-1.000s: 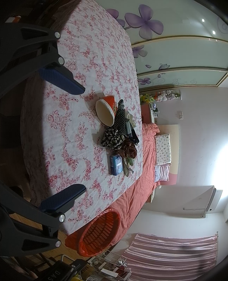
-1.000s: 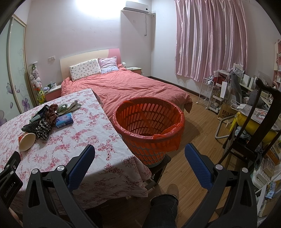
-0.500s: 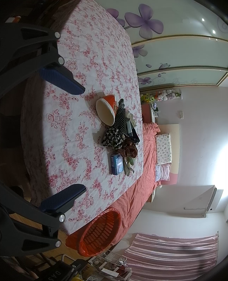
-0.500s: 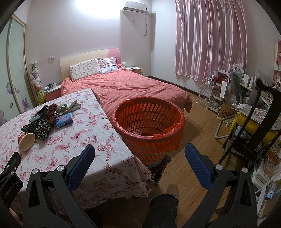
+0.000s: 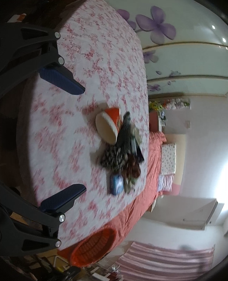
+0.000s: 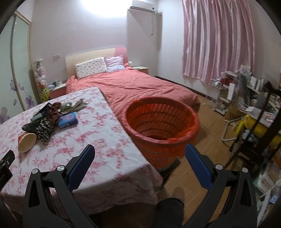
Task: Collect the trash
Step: 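Grasp the orange paper cup with the left tool while the right tool grasps the blue tissue pack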
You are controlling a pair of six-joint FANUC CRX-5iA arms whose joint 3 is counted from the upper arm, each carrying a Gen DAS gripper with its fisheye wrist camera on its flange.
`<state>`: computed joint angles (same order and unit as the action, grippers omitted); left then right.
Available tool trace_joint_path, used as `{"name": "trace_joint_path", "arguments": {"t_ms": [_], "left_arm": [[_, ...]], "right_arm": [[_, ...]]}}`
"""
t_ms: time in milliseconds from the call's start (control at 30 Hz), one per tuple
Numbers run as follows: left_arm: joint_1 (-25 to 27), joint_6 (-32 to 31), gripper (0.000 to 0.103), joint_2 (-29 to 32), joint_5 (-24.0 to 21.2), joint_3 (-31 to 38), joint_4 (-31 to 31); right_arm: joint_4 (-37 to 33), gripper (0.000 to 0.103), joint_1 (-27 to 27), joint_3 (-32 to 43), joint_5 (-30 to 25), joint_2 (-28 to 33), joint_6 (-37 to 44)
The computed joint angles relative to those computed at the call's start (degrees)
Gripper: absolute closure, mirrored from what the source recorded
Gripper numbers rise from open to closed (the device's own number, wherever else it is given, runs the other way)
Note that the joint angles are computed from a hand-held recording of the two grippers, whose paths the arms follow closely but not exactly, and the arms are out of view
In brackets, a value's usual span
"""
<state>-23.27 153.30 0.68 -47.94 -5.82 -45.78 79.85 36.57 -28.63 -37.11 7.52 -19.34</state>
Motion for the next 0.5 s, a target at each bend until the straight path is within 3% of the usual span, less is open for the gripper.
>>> {"name": "trace_joint_path", "arguments": {"t_ms": [133, 367, 500], "left_arm": [[5.7, -2.7, 0.004, 0.9, 1.4, -0.2, 3.3], [12.6, -9.3, 0.005, 2.9, 6.2, 0.3, 7.3], [15.5, -16.3, 0.015, 5.5, 8.8, 1.0, 12.6]], "right_arm": [[0.2, 0.002, -1.7, 2.0, 5.5, 2.1, 1.1], [-2.6, 0.002, -1.9, 8.1, 8.7, 6.6, 6.0], [-6.7, 0.002, -1.5, 13.6, 10.9, 10.4, 11.4]]}}
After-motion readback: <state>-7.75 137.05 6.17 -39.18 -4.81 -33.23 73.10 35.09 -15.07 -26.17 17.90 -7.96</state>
